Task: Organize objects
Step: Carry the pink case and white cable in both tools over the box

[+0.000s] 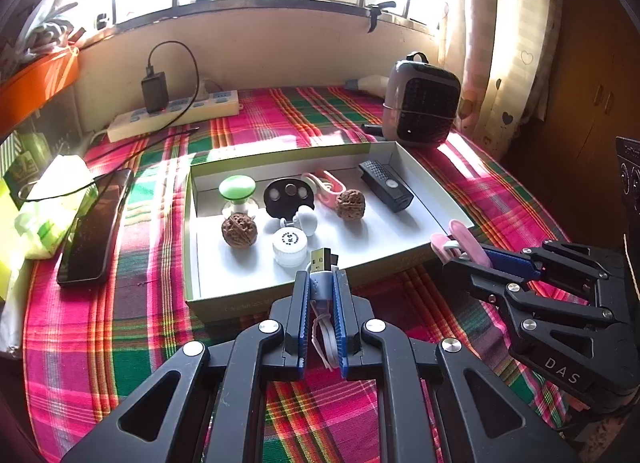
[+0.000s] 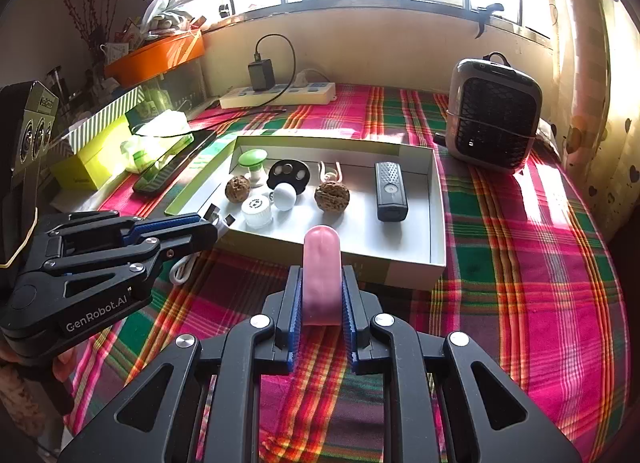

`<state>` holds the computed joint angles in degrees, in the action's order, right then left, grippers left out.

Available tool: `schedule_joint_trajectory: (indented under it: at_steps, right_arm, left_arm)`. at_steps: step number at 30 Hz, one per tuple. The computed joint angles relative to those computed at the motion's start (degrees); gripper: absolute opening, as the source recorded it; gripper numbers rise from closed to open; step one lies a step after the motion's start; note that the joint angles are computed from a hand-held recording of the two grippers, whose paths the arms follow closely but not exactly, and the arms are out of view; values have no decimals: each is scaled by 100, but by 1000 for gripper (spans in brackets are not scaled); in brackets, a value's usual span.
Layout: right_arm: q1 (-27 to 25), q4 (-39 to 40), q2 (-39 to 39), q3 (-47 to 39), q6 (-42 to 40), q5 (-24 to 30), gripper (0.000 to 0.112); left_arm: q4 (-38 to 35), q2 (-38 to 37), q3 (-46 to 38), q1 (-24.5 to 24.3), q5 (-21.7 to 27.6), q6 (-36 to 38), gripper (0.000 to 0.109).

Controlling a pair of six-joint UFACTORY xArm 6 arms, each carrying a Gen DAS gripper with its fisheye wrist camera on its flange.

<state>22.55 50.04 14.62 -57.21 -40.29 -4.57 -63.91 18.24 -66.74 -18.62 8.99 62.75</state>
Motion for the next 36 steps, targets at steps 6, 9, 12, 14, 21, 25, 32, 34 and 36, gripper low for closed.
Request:
schedule_joint_trajectory:
  at_steps: [6, 9, 12, 14, 21, 25, 32, 34, 36]
  right_arm:
    - [-112, -348, 110, -231, 260, 112, 19]
    - [-230, -951, 205, -321, 797, 153, 19]
    - [-389, -1682, 315, -439, 1433, 226, 19]
    - [-490, -2158, 395, -535, 1851, 278, 19]
    - [-700, -2745, 741, -1007, 2345, 652, 19]
    - [-792, -3122, 928, -1240, 2684, 852, 19]
    - [-823, -2741, 1156, -1604, 2328, 1261, 19]
    - [-824, -2486, 1211, -1704, 2130, 1396, 19]
    - [-842, -2588, 1258, -1763, 2219, 1471, 19]
  left_arm:
    - [229, 123, -225, 138, -25, -252, 10]
    - [430, 220, -355, 205, -28, -472, 10]
    - [634, 332, -480, 266, -21, -703, 10]
    - [773, 397, -544, 297, -20, -875, 10]
    - [1110, 613, -758, 380, 51, -1235, 10]
    - [1365, 730, -877, 425, 85, -1486, 10]
    - [1705, 921, -1042, 481, 182, -1826, 10]
    - [1871, 975, -1082, 491, 221, -1972, 10]
    - [1918, 1001, -1095, 483, 230, -1989, 10]
